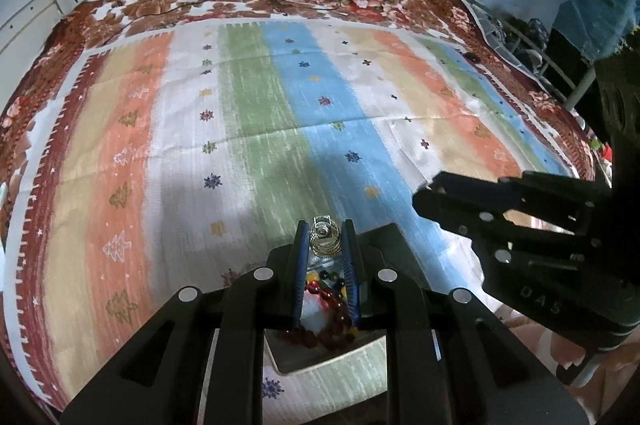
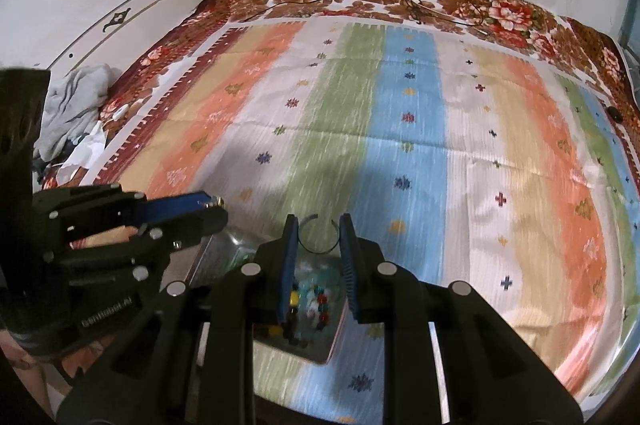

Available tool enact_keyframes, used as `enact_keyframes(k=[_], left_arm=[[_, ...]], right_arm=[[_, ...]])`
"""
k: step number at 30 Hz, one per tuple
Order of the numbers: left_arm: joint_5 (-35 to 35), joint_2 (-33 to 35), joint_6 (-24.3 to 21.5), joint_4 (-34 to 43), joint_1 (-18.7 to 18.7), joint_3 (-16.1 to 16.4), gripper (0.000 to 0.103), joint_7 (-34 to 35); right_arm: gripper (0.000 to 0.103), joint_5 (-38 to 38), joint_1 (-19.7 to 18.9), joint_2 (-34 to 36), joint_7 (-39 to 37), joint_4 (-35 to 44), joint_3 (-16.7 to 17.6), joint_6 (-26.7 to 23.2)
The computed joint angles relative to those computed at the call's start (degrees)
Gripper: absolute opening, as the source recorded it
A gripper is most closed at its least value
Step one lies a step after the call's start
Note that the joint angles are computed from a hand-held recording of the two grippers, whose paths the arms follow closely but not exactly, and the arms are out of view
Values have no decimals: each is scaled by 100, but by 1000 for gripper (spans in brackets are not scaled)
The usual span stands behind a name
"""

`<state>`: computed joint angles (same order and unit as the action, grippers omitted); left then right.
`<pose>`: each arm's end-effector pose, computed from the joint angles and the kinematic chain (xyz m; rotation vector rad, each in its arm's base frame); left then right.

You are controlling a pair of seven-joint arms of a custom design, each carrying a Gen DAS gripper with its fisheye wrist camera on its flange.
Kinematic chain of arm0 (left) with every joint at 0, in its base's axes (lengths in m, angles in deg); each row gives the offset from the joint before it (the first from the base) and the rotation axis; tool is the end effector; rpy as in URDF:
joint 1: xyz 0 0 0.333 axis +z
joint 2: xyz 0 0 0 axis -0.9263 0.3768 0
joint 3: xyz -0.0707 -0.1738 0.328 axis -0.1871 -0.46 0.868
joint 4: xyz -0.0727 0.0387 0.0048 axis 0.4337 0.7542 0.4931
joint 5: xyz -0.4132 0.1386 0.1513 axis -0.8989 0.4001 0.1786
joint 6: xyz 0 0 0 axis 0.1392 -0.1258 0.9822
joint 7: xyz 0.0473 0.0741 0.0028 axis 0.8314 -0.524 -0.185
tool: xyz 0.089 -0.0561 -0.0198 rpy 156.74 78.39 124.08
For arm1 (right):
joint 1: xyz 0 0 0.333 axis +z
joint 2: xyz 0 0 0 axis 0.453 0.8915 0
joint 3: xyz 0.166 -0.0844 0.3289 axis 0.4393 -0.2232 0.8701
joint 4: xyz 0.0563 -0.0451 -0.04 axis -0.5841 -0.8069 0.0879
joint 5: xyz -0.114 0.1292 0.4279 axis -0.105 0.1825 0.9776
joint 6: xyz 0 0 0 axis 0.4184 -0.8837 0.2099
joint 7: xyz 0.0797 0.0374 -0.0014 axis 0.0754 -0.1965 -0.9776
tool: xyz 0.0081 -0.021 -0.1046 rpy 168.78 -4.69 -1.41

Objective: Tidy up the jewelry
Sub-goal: 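Lift the ring with the left tool and carry it over the tin, then open the left tool to drop the ring into the tin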

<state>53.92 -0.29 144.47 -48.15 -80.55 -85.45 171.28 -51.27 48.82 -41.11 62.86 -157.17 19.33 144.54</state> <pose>0.4604 -0.1282 0.6688 -1.8778 2.0265 -0.8472 0.5110 0.3146 0.6455 -2.1241 1.3343 -0.2920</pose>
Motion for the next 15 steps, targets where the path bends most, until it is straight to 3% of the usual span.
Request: enact_keyframes(k=[15], left_arm=[[16, -220, -41, -170, -66, -13, 16, -103]], right_arm=[[22, 934, 154, -146, -552, -150, -136, -78]])
